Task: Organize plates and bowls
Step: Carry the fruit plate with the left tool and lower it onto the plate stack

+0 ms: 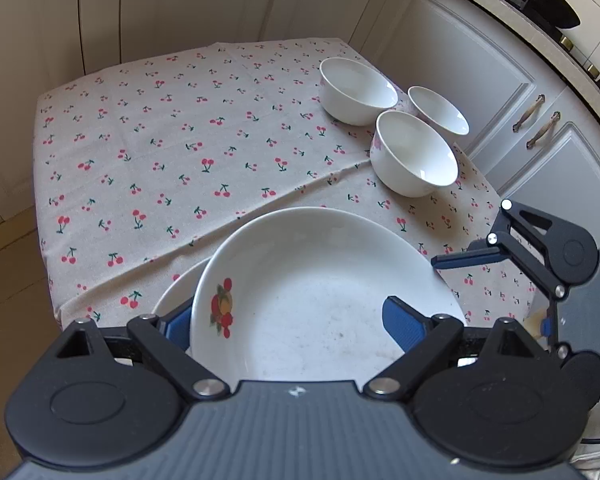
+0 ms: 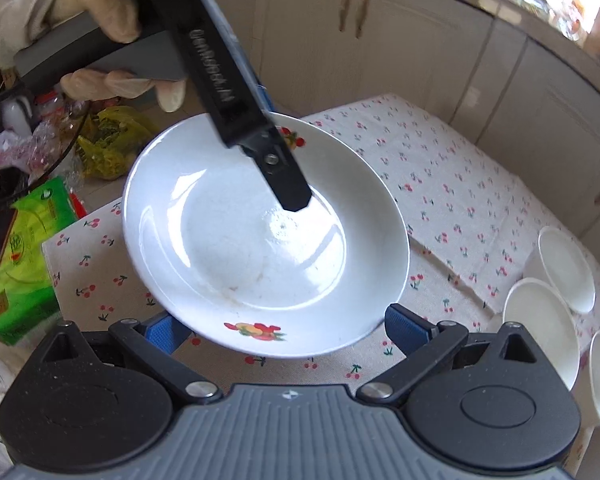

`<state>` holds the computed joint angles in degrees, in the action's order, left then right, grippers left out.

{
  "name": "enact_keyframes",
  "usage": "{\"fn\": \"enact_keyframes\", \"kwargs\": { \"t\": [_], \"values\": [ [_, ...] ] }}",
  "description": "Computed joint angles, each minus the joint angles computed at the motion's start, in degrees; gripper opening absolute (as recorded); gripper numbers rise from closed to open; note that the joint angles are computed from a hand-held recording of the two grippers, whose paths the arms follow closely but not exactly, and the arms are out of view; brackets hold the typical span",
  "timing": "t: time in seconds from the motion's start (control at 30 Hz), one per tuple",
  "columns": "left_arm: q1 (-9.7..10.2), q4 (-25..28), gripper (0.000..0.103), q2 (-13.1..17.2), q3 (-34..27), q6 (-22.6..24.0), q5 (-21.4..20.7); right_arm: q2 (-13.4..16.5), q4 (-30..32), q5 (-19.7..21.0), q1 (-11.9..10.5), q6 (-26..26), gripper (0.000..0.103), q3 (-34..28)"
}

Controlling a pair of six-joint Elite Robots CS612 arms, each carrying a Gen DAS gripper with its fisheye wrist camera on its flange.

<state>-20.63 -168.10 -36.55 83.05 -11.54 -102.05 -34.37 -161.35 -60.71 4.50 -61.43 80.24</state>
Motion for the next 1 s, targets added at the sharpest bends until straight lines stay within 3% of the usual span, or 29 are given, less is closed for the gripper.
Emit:
{"fn": "enact_keyframes", "kwargs": {
  "t": [0.17,0.77,1.0],
  "values": [
    [0.36,-0.8,0.093,0.4,0.4,-1.9,-0.6,0.2,-4.7,-0.2,0.5,-2.4,0.103,1.7],
    [1.39,-0.8,0.093,1.4,0.5,-4.3,-2.5,0.4,-1.1,-0.2,1.4,-3.1,0.103,0.7],
    [0.79,1.8,0.093,0.8,0.5,-2.4,-0.4,0.3,-0.3,-0.2,1.4,-3.2,0.103,0.6]
  ]
}}
